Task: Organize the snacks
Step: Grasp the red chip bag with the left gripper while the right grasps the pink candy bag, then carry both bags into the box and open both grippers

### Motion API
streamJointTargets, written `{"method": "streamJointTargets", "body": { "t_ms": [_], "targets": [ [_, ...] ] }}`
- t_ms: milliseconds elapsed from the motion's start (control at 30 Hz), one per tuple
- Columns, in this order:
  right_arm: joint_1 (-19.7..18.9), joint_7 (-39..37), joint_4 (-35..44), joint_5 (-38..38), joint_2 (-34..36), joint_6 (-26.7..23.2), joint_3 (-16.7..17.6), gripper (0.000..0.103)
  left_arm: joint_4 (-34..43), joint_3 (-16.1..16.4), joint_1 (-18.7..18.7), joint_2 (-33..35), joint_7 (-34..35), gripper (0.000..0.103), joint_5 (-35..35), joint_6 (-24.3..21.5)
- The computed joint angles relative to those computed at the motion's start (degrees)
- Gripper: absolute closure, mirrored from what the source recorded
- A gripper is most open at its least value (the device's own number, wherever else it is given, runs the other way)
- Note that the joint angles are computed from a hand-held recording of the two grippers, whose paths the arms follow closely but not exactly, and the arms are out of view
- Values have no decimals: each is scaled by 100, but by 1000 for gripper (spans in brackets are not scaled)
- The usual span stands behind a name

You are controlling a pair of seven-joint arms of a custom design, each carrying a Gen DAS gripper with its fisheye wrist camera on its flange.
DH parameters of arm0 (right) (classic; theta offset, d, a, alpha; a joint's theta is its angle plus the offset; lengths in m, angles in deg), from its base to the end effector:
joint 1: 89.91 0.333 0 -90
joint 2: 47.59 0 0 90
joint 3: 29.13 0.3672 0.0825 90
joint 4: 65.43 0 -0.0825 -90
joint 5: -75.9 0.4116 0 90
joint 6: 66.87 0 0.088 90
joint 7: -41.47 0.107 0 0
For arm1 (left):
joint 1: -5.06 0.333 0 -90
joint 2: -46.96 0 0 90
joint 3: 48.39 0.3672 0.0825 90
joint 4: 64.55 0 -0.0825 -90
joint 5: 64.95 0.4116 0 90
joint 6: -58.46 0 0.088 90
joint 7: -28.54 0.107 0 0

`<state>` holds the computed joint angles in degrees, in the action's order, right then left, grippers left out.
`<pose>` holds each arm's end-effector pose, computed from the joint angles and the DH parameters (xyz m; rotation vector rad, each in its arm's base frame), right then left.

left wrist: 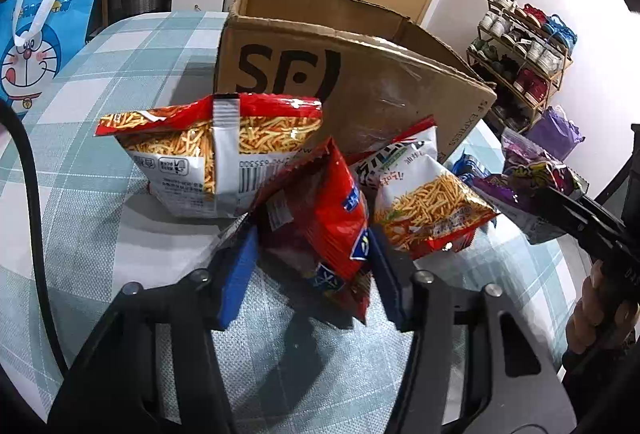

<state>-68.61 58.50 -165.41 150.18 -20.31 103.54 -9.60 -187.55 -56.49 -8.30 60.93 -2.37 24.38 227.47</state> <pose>0.6121 0.3953 0.3864 -1.9734 0.9646 -0.1381 0.5295 -0.2762 0.3400 -2.0813 1.5835 -0.9072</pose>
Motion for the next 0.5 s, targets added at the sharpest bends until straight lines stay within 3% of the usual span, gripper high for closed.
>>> {"method": "streamJointTargets", "body": {
  "t_ms": [500],
  "targets": [
    [-22,-223,24,183,4,91,73,58,-277,-167,-68,-254,-438,61,493,-180]
  ]
}}
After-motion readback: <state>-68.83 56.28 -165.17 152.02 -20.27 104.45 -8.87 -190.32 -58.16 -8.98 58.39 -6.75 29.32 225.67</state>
